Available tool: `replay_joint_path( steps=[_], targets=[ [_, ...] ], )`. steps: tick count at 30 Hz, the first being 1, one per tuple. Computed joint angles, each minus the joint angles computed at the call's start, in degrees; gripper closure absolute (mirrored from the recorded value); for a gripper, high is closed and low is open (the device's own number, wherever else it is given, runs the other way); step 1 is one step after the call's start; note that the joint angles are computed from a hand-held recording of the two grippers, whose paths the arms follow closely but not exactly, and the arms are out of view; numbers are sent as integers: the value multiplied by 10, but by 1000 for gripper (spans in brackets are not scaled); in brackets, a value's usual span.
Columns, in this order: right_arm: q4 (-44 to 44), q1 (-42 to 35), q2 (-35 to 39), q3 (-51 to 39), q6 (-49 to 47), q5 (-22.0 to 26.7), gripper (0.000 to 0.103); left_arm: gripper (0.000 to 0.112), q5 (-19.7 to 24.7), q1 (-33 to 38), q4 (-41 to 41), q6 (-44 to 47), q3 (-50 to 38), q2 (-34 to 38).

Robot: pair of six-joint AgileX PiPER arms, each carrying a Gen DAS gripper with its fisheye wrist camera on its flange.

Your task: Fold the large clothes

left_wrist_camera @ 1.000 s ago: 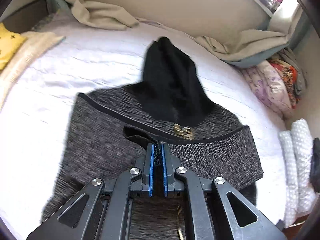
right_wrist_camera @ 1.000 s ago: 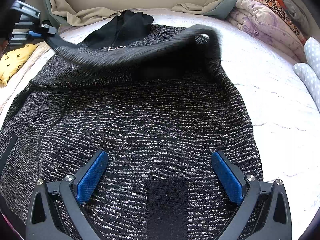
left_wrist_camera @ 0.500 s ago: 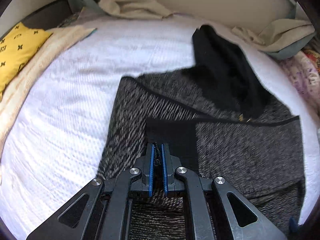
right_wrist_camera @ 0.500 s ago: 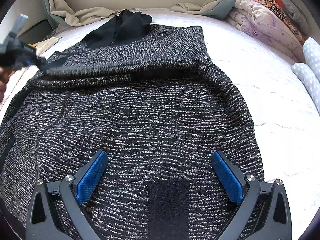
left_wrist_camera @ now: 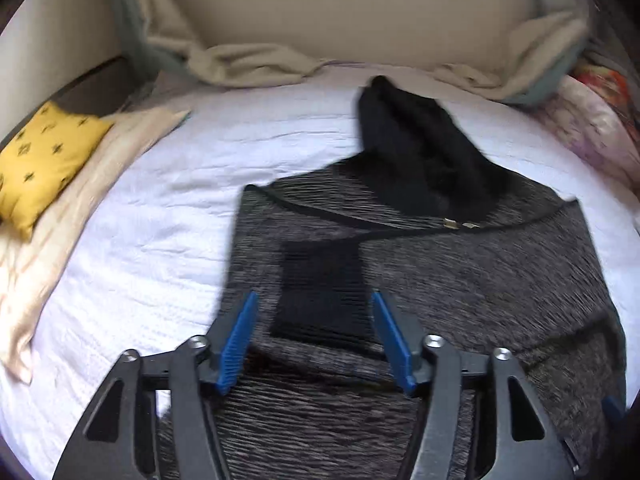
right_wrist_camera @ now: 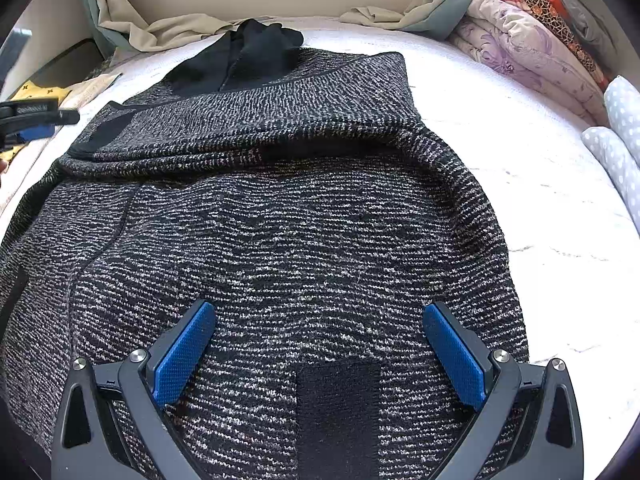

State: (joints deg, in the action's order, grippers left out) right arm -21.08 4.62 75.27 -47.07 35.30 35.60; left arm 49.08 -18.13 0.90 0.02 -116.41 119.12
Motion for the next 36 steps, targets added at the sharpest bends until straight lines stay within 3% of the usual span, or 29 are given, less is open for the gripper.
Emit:
replay_joint_path(
  steps=[2,6,9,15,18,20,26,31,33,36],
  targets=[
    [-3,1,1,0,4,-1,0,41,27,-7,-11,13,-21,21],
    [-4,2,1,1,6,-3,0,41,127,0,-29,-5,-139,115],
    [2,-1,-4,5,1,-7,0,37,93,5,-38,-11,-106,108],
    [3,-3,-7,7,-3,-7,0,37,123,-1,-28,-25,-119,98],
    [9,-6,-10,10,-9,-9,0,34,93,-6,-36,-14,-29,32],
    [11,-9,-12,12,-14,-11,0,24,49,-10,-51,-3,69,-30],
    [6,-9,-14,15,-13,-14,0,22,-54,-30,-80,24,300,-162],
    [-9,-2,-18,21,4,-17,0,21,-86,-46,-21,-13,342,-145],
    [-15,2,-19,24,13,-18,0,9,-123,-40,-25,-28,369,-146],
    [-24,7,-22,27,25,-18,0,9,-170,-42,-12,-52,403,-151]
  ],
)
